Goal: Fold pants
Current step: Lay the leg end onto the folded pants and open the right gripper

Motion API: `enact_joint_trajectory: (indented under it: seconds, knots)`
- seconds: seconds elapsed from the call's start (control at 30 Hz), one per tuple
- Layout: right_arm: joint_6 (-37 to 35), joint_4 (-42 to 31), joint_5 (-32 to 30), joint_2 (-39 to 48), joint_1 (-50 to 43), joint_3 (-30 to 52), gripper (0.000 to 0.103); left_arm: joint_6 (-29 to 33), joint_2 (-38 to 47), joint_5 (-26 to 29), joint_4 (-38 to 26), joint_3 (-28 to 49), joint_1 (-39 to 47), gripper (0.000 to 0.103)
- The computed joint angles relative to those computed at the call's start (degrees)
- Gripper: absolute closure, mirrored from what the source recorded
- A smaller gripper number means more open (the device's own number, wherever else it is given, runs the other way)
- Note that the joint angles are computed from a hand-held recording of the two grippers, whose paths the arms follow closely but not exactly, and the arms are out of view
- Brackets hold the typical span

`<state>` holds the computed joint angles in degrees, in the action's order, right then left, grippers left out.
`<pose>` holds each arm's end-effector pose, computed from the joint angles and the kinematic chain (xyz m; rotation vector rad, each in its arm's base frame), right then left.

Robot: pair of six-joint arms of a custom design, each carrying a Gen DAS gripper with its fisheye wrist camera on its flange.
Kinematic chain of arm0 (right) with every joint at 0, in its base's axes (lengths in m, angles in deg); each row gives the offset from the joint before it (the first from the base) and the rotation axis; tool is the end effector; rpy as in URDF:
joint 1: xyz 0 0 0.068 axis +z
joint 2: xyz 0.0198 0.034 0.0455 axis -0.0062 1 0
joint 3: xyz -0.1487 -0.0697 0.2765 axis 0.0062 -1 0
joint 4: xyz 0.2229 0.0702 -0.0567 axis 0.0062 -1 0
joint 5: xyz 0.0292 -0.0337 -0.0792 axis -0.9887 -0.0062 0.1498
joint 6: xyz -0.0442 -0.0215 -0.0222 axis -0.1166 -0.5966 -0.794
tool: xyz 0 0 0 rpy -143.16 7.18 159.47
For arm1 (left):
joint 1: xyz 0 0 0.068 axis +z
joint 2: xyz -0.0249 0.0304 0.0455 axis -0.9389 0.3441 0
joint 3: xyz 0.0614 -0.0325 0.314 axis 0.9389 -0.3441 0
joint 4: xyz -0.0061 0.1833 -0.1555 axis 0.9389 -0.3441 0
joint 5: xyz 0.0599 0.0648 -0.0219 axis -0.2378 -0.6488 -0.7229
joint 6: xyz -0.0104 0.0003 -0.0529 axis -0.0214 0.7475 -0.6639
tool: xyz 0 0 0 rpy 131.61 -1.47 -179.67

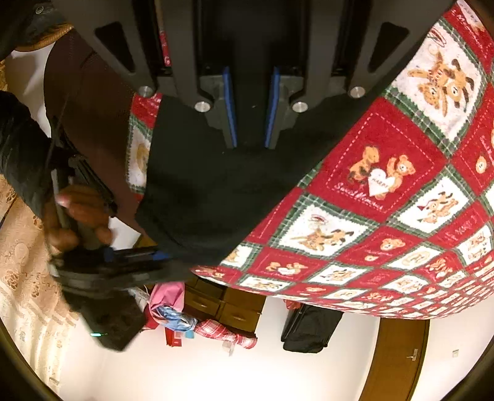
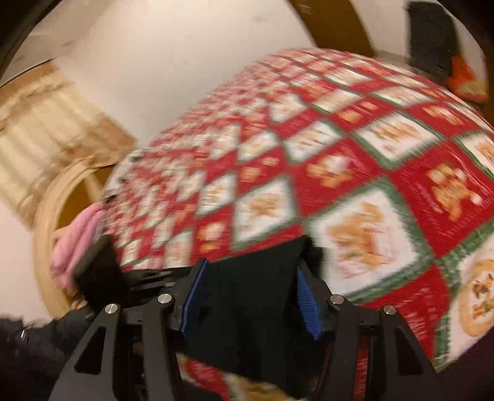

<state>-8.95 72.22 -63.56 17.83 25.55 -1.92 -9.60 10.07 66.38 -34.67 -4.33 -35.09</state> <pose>0.1971 0.1137 0.2173 -0.4216 2.4206 0.9073 0.1692 0.0840 0.1348 0.6453 2.2932 -0.7462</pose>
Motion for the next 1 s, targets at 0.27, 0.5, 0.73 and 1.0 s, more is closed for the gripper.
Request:
enact_joint_trajectory:
  seconds: [0.27, 0.5, 0.73, 1.0]
  knots:
    - [-6.08, -8.71, 3.92, 0.96, 17.04, 1.93, 0.047, 4.50, 3.25, 1.67, -3.97, 1.49, 3.58, 0.082]
    - [-8.59, -10.29, -4.09, -7.23, 12.75, 0.98, 0.047, 4.57, 4.41, 2.12, -1.88, 0.78, 3.47, 0.082]
    - [-4.34, -15.83, 2.66, 4.27, -4.26, 10.36, 0.048, 4.84, 3.84, 1.97, -2.04, 0.51, 3.74, 0.082]
    - [-6.62, -16.39, 8.82, 12.63, -1.38, 13.13, 0.094, 5.32, 4.54, 2.15, -2.63, 0.98, 3.86, 0.082]
